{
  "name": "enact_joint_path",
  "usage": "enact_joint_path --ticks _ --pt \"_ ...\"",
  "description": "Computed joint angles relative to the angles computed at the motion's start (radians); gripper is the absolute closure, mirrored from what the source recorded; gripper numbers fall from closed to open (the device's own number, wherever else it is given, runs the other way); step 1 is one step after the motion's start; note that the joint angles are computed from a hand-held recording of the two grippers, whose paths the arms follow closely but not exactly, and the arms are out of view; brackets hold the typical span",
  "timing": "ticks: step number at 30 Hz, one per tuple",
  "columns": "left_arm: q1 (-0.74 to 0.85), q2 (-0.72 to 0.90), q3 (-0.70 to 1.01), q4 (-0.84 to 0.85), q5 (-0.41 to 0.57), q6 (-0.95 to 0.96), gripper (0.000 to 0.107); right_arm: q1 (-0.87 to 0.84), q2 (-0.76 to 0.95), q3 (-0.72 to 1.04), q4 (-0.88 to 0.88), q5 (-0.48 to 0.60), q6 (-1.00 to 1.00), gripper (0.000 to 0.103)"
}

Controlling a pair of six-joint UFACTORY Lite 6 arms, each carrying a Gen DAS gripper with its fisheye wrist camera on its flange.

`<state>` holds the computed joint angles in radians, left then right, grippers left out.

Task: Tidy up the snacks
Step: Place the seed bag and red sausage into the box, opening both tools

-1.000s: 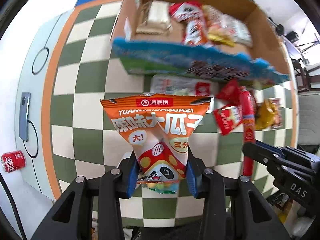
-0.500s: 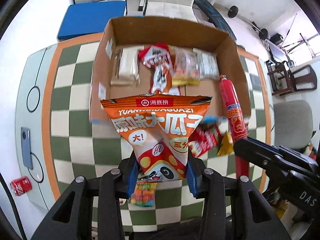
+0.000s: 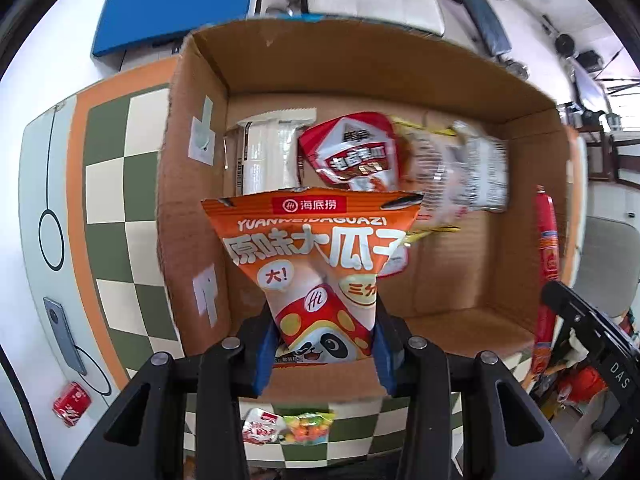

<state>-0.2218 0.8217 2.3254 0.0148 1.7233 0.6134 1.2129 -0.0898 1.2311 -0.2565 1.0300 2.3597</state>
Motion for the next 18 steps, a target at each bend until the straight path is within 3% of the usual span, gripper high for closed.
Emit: enact_joint_path --ticks 12,14,15,16,17,18 --pt "0.009 -0.018 -0.183 0.052 -0.111 -0.01 0.068 -0.125 -0.034 -0.237 0.185 -0.18 -0.193 0.084" --pt "0.016 -0.002 -0.165 0.05 -0.101 -0.009 0.065 -0.131 -0.025 -0.251 0.207 -0.199 -0.209 0.084" --pt "0.023 0.004 -0.153 0.046 -0.097 -0.006 0.058 -0.139 -0.022 -0.25 0.216 -0.204 -0.227 0.083" --pt "0.026 0.007 -0.146 0.046 -0.094 -0.003 0.046 -0.147 -0.011 -0.24 0.229 -0.199 -0.249 0.081" --pt "0.029 0.01 -0.137 0.049 -0.094 -0.003 0.037 -0.155 -0.001 -0.224 0.244 -0.183 -0.272 0.067" --pt "0.031 0.029 -0.1 0.056 -0.07 0.001 0.025 -0.155 0.014 -0.204 0.246 -0.174 -0.281 0.043"
